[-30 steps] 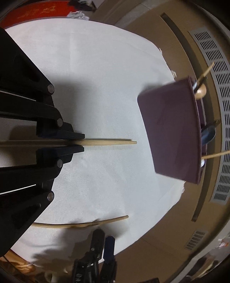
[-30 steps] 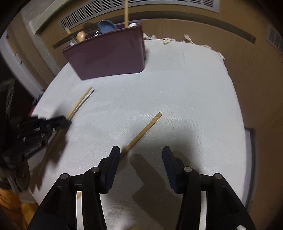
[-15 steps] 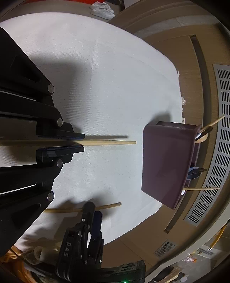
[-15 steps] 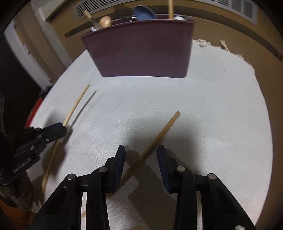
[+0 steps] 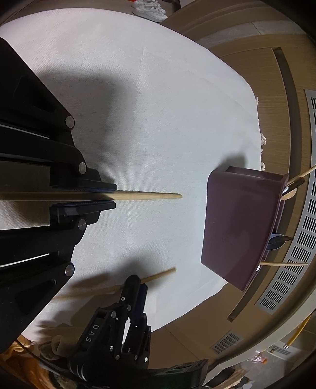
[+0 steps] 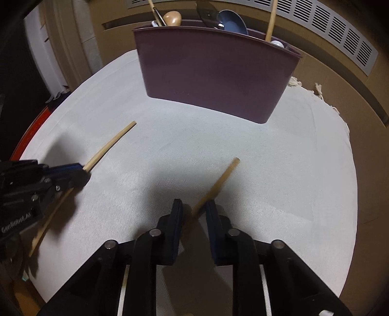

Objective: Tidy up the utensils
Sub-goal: 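Lift the chopstick with the left gripper while the right gripper lifts its chopstick over the caddy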

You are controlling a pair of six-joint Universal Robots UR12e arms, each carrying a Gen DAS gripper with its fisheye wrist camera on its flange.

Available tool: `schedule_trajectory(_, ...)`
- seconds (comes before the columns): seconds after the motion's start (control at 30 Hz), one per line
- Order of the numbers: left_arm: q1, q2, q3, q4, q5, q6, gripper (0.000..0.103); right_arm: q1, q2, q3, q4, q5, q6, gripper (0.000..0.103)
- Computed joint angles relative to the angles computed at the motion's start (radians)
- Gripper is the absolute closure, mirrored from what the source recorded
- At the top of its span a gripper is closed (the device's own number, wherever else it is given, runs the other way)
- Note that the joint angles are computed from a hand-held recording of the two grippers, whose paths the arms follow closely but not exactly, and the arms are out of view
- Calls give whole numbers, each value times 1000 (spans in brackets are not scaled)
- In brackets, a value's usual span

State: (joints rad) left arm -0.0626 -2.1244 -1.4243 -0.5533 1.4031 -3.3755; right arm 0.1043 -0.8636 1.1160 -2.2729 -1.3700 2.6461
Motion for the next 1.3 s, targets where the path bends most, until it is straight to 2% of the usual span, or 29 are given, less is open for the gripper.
schedule_trajectory(0.1, 0, 0, 0, -1, -4, 2, 96, -10, -15, 14, 9, 25, -16, 98)
schedule_trajectory(0.5, -17, 35, -18, 59, 24, 5, 96, -64, -85, 89, -57, 181, 20, 98)
schedule_trajectory(0.7, -32, 70, -29, 142, 39, 16, 96, -102, -130, 138, -176, 306, 85, 98)
schedule_trajectory(0.83, -36, 85, -15, 260, 30, -1, 96, -119, -150, 145, -299, 394, 142, 98)
schedule_trajectory(0.97, -47, 64, 62, 441, 76, 29, 96, -127, -124, 78, -542, 462, 280, 98)
schedule_trajectory(1.0, -51, 49, 92, 486, 99, 45, 96, -127, -101, 34, -631, 477, 345, 98)
schedule_trajectory(1.07, -53, 19, 145, 548, 118, 65, 96, -126, -60, -43, -732, 490, 431, 97)
schedule_trajectory(1.2, -44, -58, 266, 627, 147, 63, 96, -113, 35, -203, -841, 479, 537, 97)
schedule_trajectory(1.27, -39, -100, 326, 651, 166, 66, 96, -101, 78, -268, -851, 465, 536, 97)
schedule_trajectory(1.3, -37, -115, 349, 653, 171, 73, 96, -94, 99, -302, -827, 456, 509, 97)
